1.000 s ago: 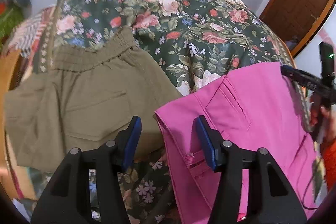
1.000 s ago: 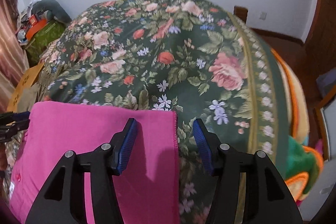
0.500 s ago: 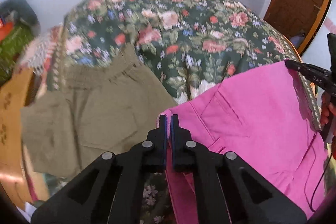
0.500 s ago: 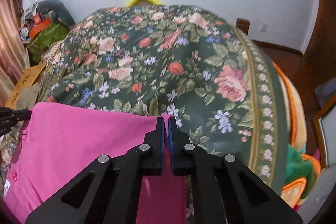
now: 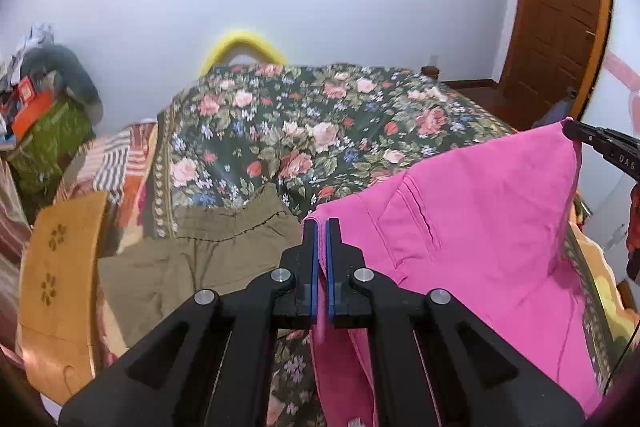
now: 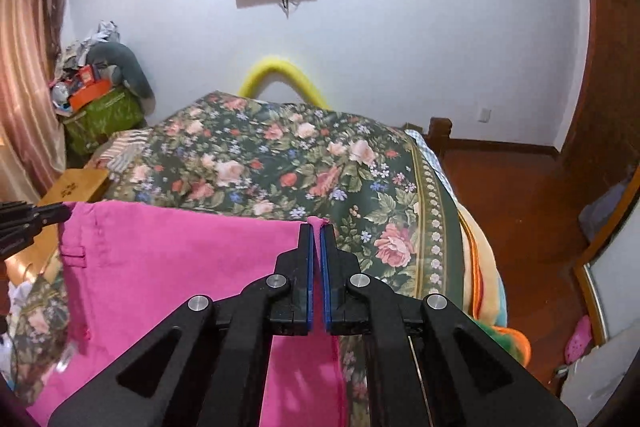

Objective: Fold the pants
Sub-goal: 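Grasp the pants edge with both grippers and lift, folding the pants over lengthwise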

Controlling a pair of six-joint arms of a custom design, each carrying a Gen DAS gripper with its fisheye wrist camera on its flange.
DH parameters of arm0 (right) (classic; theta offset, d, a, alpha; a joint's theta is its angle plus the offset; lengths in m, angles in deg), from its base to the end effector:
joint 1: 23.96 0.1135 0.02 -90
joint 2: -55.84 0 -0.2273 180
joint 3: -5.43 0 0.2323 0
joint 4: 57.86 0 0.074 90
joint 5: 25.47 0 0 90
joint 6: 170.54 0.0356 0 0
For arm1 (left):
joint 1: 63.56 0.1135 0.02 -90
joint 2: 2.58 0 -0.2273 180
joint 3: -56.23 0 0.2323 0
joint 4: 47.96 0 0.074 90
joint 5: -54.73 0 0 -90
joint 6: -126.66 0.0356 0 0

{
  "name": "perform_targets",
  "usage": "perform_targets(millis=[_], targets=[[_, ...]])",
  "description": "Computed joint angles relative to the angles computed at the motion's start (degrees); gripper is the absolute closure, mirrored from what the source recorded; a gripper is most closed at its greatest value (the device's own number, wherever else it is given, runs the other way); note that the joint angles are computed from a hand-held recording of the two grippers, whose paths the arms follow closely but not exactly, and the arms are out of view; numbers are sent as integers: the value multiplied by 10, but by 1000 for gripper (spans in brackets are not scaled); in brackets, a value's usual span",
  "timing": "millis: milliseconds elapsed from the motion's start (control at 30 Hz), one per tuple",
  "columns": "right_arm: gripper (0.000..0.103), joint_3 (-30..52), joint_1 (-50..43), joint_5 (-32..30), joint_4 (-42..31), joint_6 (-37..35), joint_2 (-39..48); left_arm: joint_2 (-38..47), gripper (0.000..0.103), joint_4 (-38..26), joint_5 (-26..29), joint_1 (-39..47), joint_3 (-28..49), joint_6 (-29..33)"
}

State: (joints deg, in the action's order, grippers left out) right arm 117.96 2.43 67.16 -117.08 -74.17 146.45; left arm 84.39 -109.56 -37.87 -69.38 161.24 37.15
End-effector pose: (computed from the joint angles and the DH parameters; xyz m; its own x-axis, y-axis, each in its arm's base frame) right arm 0.2919 0.1430 0.3611 -0.5851 -0.1666 -0.7936 -0.3485 0.9353 0.0606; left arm 0.3068 -0.0297 0.3369 -0.6849 0.0784 -0.7244 0.0745 0.9965 0.0375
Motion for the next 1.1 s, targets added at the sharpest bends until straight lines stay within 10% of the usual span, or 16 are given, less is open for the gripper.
perform_targets(millis=[500, 1100], targets=[[101, -185, 115, 71, -102, 62, -259, -256, 99, -88, -123, -143, -158, -18], [100, -424, 379, 174, -236, 334, -463, -444, 99, -229, -257, -392, -402, -234]])
